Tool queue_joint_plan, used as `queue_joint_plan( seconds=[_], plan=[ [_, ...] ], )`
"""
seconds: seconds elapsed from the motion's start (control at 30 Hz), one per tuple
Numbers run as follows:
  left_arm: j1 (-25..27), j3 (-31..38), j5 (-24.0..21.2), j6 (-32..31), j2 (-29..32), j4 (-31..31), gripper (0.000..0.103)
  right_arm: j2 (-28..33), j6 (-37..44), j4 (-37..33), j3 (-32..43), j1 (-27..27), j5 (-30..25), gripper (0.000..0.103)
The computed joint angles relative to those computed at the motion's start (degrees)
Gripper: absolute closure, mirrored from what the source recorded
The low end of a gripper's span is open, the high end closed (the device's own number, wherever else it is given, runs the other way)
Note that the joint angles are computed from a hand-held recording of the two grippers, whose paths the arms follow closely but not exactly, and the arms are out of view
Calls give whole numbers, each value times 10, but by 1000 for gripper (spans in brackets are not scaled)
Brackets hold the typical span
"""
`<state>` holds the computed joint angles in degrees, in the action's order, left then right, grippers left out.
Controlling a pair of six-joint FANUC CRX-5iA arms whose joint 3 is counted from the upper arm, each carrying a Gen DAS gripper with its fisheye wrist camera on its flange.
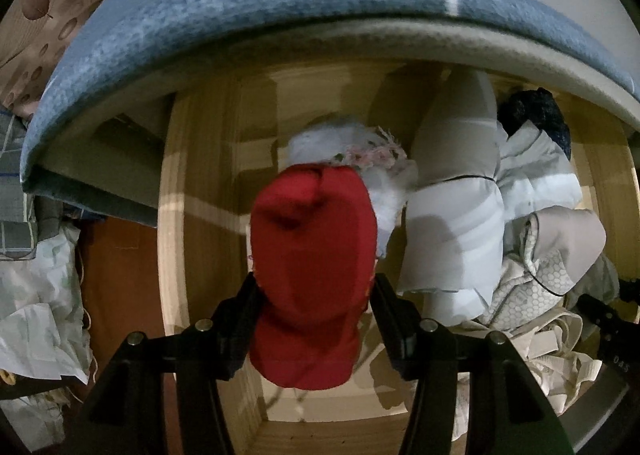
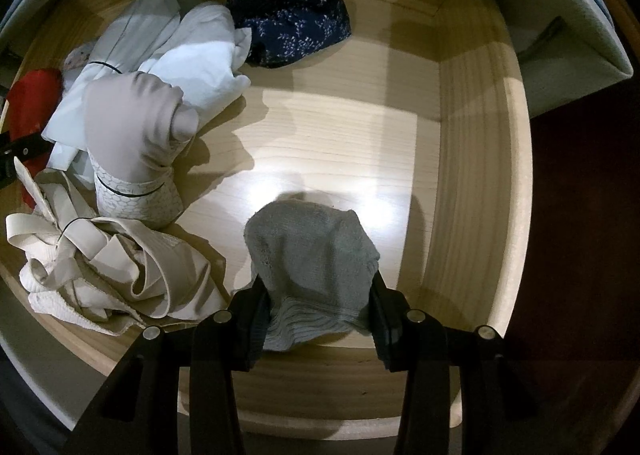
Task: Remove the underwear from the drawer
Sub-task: 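Close the left gripper on the red cloth while the right holds the grey item, then lift the red cloth into the white box and open the left gripper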
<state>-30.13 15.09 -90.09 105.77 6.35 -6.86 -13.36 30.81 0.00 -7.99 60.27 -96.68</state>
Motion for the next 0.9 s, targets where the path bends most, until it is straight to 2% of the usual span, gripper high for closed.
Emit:
queue_joint_plan(
  seconds=[0.53,0.6,0.9],
  plan=[
    [-8,9,-6,1,7,-9,48,-2,2,-2,-7,-2,7,63],
    [-14,14,-7,5,9,-15,60,-2,1,-2,-8,-1,8,63],
    [-3,-1,10,3,-8,-2,72,-2,1,-3,-7,-1,8,63]
  ],
)
